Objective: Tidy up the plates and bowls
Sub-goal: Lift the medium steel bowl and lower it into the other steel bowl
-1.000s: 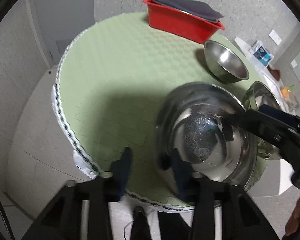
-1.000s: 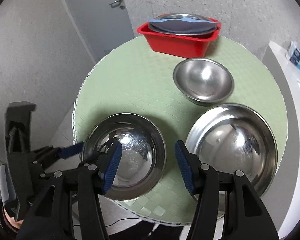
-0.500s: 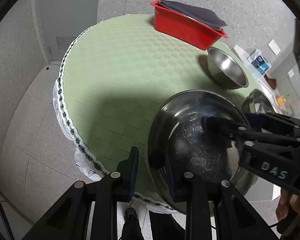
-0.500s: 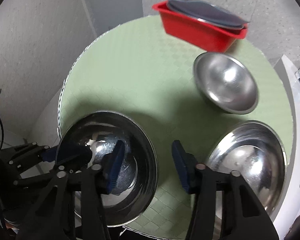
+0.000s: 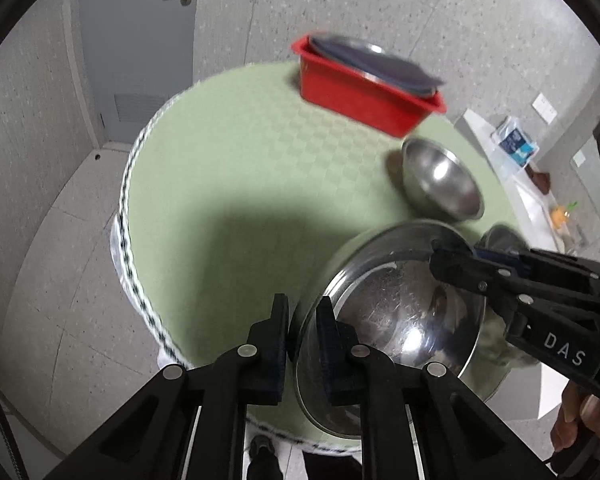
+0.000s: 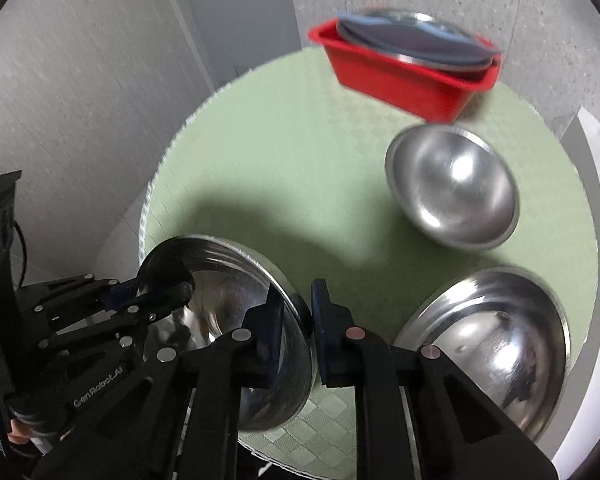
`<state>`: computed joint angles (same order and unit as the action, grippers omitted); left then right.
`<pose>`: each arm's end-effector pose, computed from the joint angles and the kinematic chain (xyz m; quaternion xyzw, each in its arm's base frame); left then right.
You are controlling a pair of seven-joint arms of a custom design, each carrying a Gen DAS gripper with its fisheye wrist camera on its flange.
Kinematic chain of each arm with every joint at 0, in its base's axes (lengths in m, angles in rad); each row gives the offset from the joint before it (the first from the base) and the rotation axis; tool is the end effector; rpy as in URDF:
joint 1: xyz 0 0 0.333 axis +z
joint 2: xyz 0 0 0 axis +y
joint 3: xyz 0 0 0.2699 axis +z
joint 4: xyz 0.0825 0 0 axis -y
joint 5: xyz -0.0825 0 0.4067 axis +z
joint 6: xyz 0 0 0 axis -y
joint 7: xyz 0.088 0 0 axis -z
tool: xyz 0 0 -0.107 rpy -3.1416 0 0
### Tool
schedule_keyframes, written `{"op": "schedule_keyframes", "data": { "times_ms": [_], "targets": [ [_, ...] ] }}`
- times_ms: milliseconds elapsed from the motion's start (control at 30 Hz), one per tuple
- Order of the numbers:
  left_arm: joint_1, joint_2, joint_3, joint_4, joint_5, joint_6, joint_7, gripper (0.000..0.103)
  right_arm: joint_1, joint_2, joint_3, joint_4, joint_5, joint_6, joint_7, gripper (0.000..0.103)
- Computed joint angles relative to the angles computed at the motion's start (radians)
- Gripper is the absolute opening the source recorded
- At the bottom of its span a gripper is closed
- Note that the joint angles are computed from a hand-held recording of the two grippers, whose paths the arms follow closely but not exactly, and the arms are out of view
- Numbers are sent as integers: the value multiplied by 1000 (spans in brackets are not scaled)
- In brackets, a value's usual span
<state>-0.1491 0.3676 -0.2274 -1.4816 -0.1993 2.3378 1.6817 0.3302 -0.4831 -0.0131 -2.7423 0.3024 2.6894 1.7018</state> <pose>0.6712 -0.2450 0.4759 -0.5516 0.7881 -0.2686 0.0497 0.4189 0.1279 0.3539 -0.6678 0.7074 -0.0306 0.2295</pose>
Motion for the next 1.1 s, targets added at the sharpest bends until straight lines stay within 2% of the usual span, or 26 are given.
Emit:
{"op": "schedule_keyframes", "data": {
  "times_ms": [233, 500, 867, 1100],
  "targets": [
    [-9, 28, -19, 96, -21, 12, 25, 10, -14, -86, -71, -9, 49, -15, -82, 14],
    [-54, 84, -51, 196, -34, 1, 80, 10, -125, -218, -85, -59, 19, -73, -96, 14],
    [-163, 275, -50, 436, 44, -119, 101, 10, -258, -383, -102, -192, -42, -162, -62, 14],
    [-237, 423, -29, 650, 106, -218, 73, 10, -289, -436, -91, -248, -68, -190, -35, 14]
  ]
}}
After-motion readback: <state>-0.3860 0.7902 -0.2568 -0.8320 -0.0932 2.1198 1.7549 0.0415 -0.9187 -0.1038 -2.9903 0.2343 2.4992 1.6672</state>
